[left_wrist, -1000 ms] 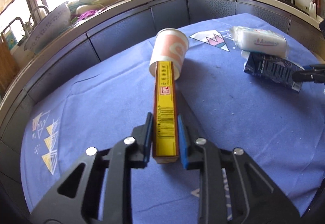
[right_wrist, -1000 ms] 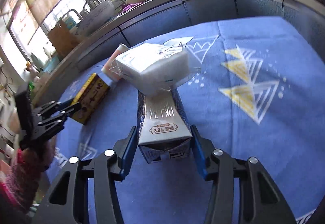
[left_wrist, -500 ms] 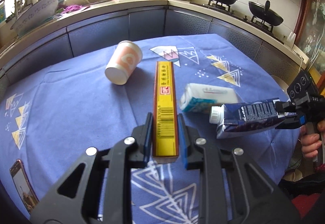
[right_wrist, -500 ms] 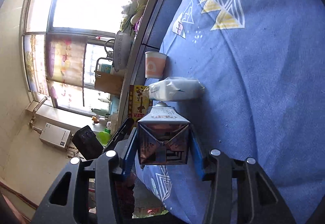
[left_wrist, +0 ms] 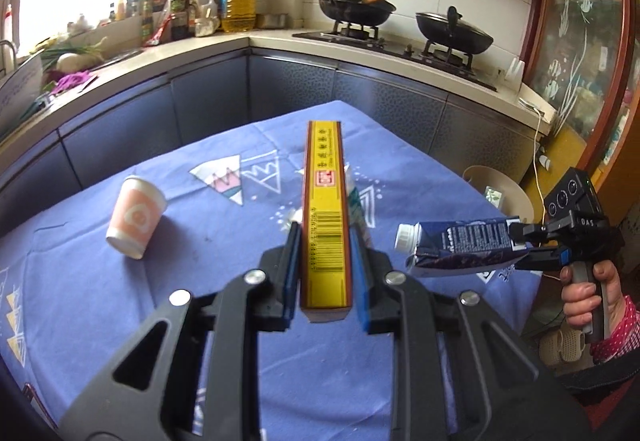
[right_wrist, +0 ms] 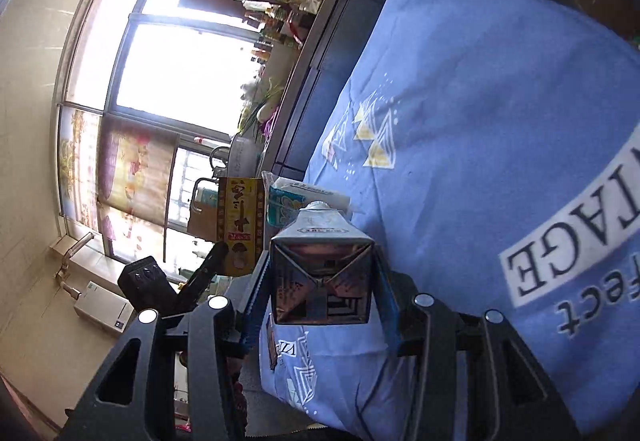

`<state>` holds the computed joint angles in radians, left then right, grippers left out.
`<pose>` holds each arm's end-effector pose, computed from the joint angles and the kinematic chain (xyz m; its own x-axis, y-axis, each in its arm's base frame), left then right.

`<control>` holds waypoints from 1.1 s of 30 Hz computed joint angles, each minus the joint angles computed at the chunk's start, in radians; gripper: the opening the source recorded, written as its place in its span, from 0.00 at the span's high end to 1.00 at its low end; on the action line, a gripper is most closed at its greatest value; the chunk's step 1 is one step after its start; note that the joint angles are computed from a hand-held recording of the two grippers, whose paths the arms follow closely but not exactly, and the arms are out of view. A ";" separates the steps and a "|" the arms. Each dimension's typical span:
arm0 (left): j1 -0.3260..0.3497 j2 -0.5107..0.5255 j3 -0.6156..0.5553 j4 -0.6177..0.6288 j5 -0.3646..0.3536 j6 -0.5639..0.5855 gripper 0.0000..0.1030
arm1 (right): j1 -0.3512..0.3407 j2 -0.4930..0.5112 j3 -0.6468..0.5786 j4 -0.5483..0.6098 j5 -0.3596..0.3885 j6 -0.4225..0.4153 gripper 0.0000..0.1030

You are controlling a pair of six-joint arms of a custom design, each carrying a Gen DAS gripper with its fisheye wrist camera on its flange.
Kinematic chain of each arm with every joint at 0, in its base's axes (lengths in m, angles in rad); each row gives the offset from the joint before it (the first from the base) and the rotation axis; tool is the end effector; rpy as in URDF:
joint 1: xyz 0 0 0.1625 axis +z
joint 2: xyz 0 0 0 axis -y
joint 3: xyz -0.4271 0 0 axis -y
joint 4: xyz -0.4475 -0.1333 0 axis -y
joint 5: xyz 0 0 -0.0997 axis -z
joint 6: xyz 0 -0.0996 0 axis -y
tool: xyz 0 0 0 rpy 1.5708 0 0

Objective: Collect trash
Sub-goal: 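Carry the yellow box and milk carton to the wastebasket and release both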

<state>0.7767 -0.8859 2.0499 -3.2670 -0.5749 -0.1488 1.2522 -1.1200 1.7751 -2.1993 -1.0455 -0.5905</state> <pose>-0.2478 -0.5477 0.0862 -0.7684 -0.0012 -0.6400 0.5063 0.6105 -0.6090 -0.0259 -0.6636 0.1855 -0.8534 -0.2929 -0.4312 -0.1950 0.9465 -0.2570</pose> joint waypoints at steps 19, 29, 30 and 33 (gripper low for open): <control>0.060 0.404 -0.597 0.230 -0.264 0.241 0.79 | -0.156 -0.082 -0.012 -0.275 0.097 0.104 0.53; 0.108 0.680 -1.045 0.528 -0.378 0.241 0.79 | -0.155 -0.014 -0.104 -0.536 -0.110 0.116 0.53; 0.111 0.705 -1.088 0.555 -0.384 0.240 0.79 | -0.148 0.002 -0.116 -0.541 -0.140 0.101 0.53; 0.117 0.766 -1.193 0.616 -0.395 0.237 0.79 | -0.134 0.045 -0.145 -0.561 -0.203 0.060 0.53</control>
